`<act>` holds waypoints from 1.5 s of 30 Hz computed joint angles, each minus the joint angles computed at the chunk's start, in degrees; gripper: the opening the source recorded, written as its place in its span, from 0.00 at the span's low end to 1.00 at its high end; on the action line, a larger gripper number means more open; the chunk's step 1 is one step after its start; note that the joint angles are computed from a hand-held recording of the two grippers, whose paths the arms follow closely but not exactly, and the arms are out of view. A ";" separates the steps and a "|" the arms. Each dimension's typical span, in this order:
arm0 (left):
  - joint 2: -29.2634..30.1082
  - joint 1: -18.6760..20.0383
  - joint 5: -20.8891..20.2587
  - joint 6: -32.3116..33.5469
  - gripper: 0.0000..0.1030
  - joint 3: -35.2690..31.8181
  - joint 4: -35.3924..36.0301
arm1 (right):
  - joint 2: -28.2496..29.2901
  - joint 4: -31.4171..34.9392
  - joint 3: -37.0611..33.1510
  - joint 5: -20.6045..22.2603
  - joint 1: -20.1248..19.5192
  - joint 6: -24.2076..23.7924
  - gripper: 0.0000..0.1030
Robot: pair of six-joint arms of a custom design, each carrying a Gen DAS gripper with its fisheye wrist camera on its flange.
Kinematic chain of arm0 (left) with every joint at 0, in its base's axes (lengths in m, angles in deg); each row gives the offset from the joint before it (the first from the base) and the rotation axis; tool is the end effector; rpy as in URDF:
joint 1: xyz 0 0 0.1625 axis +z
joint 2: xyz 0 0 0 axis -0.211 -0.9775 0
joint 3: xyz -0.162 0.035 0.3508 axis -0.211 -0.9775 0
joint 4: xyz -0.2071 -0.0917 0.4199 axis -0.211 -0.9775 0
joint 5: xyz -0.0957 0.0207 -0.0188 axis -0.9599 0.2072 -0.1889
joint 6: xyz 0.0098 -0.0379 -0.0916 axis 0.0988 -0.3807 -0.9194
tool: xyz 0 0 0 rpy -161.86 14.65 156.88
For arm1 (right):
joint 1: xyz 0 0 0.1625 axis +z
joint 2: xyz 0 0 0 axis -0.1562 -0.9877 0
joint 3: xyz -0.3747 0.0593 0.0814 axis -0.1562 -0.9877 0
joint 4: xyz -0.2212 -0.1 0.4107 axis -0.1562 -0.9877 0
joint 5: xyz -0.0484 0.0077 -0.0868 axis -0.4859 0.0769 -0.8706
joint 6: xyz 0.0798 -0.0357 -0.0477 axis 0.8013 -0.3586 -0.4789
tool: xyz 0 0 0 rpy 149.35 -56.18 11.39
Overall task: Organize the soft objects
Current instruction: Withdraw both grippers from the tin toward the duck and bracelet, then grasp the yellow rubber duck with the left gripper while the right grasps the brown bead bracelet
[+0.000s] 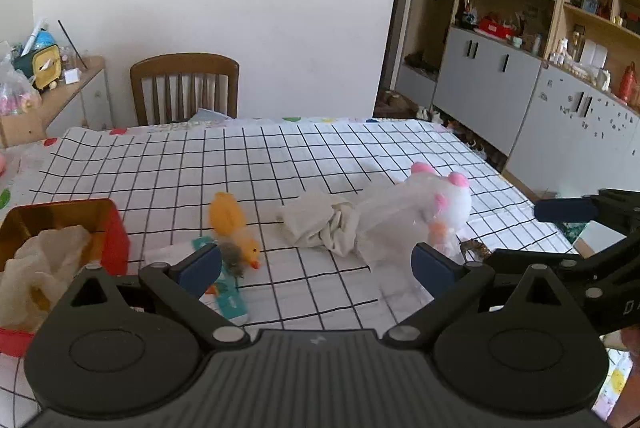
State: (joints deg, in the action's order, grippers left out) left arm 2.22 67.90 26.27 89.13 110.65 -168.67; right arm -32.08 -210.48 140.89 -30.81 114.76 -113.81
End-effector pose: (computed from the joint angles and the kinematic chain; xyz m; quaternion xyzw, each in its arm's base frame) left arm -0.1755 -0.6230 0.1969 0.1822 0.8420 -0.4188 0.2870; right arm 0.3002 -0.6832 0.1026 0.3504 -0.8580 0.3180 0.1998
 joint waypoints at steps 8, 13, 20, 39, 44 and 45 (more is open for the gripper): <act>4.95 2.20 0.47 -0.27 0.99 -6.24 1.32 | 0.06 -0.47 -0.65 -3.31 -2.44 0.66 0.98; 8.36 4.73 0.82 -0.23 0.99 -12.05 4.18 | 1.33 0.39 -2.36 -5.19 -3.69 0.90 0.93; 13.29 8.73 2.98 -1.03 0.99 -21.33 8.62 | 5.21 1.52 -7.13 -10.57 -5.17 2.41 0.84; 21.78 14.47 2.94 -7.65 0.68 -37.98 28.94 | 11.38 7.23 -15.97 -18.93 -7.33 9.57 0.49; 22.27 14.98 1.99 -8.62 0.59 -38.94 31.15 | 12.39 9.25 -17.70 -19.89 -7.12 10.20 0.32; 22.29 15.03 1.71 -8.64 0.54 -38.97 31.38 | 12.44 10.37 -17.93 -20.04 -7.14 10.92 0.31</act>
